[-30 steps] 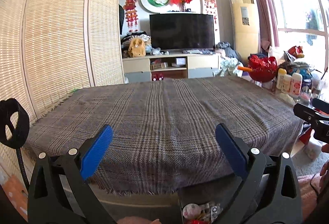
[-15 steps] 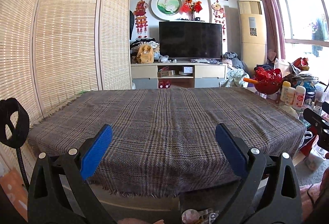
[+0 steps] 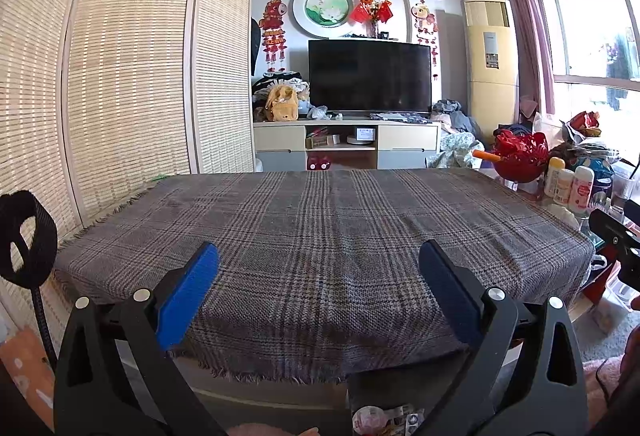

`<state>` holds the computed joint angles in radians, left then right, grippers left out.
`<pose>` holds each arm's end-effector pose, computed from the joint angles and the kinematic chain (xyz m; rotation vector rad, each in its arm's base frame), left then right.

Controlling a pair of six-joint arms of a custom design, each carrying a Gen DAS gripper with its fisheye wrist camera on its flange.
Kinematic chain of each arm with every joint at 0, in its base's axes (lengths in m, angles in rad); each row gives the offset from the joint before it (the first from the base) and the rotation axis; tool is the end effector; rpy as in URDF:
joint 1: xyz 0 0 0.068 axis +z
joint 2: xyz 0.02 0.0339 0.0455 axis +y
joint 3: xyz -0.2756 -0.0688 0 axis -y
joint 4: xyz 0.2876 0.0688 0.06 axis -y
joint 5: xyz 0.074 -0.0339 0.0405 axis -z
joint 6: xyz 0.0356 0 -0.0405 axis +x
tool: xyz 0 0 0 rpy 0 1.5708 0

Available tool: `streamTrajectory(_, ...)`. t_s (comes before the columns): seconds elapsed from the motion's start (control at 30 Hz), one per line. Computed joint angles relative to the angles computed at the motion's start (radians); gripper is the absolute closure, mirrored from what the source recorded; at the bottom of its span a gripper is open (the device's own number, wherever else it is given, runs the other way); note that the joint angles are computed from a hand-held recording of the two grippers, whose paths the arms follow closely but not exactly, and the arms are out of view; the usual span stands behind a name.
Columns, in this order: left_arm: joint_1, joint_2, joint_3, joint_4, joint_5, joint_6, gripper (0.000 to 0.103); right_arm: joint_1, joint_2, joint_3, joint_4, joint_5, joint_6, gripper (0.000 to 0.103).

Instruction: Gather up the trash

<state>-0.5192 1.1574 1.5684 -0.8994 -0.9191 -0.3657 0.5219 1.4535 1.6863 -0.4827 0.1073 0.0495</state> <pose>0.2167 -0.0912 0.4909 -0.3949 1.8312 0.3410 0.3138 0.1760 0.4849 -0.3537 1.7954 0.3061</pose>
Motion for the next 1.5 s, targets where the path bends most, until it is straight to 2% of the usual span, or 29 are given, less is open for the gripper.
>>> streamTrajectory(0.87, -0.045, -0.004, 0.028, -0.026, -0.054, -0.014, 0.008, -0.011, -0.009, -0.006, 0.003, -0.029, 0.027, 0.003)
streamTrajectory(1.5, -0.059, 0.012, 0.042, -0.04, -0.056, -0.012, 0.008, -0.011, -0.003, 0.007, -0.017, -0.04, 0.036, 0.003)
